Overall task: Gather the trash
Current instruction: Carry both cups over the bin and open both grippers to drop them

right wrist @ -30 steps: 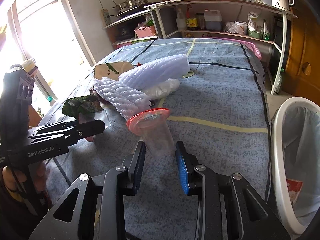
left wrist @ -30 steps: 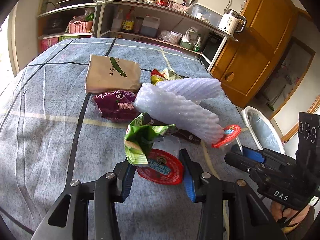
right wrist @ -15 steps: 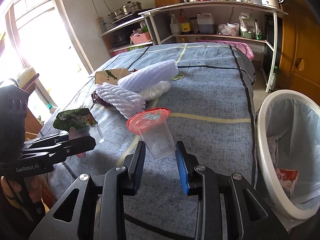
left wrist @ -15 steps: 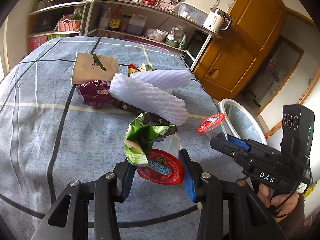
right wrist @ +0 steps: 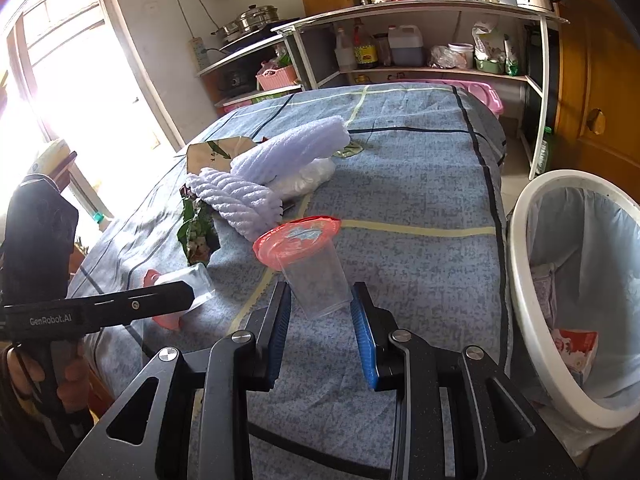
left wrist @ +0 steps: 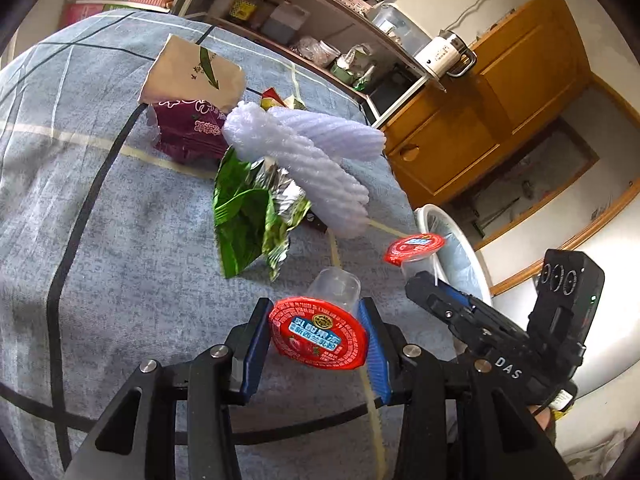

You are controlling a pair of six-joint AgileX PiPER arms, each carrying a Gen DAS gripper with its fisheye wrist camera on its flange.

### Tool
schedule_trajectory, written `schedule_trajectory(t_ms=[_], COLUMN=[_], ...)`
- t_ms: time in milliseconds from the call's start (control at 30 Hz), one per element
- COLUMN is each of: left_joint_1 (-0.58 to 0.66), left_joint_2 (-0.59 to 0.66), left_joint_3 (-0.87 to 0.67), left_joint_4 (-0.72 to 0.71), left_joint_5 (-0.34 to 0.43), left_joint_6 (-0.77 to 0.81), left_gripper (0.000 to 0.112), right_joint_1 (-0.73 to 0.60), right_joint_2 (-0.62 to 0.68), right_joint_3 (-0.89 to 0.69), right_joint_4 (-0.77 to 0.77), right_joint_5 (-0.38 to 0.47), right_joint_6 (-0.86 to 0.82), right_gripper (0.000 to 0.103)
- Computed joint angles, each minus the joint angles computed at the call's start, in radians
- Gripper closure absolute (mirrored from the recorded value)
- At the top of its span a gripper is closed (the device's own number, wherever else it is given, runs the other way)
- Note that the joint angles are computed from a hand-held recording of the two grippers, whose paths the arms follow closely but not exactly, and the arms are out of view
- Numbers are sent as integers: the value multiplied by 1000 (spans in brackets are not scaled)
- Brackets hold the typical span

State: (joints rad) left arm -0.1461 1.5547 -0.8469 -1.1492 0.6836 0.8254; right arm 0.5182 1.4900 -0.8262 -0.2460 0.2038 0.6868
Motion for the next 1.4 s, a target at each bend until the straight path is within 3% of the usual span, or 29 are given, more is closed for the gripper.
schedule_trajectory(t_ms=[100,333,600,800,1033,1133,1233,1400], left_joint_1=[-54,-157,-325,-451,-564,-621,-646,-697], left_joint_2=[-43,-94,-52,53,209,271,345,422], left_joint_3=[0,-48,-194,-356,-560,-644,-734,-829], left_joint_4=[98,216,397,520,593,715,720,854], left_joint_5=[-88,-124,-160,-170,-147,-146,-107,-84], left_joint_6=[-74,-186,-367,-481,-557,-646,-656,-756], left_gripper=[69,69,69,69,69,69,69,69], right_joint_1=[-1,-20,-97,-215,-469,-574,-662,-736], right_joint_2=[-15,-98,-270,-376,-469,-469,-453,-416], right_joint_3=[7,44,110,145,187,198,211,221], right_joint_4=[-56,-115,-136,-36,254,353,449,483], right_joint_5=[8,32,100,155,208,222,229,234], right_joint_6=[57,113,111,-34,-404,-538,-663,-738], right_gripper=[71,71,71,71,71,71,71,71])
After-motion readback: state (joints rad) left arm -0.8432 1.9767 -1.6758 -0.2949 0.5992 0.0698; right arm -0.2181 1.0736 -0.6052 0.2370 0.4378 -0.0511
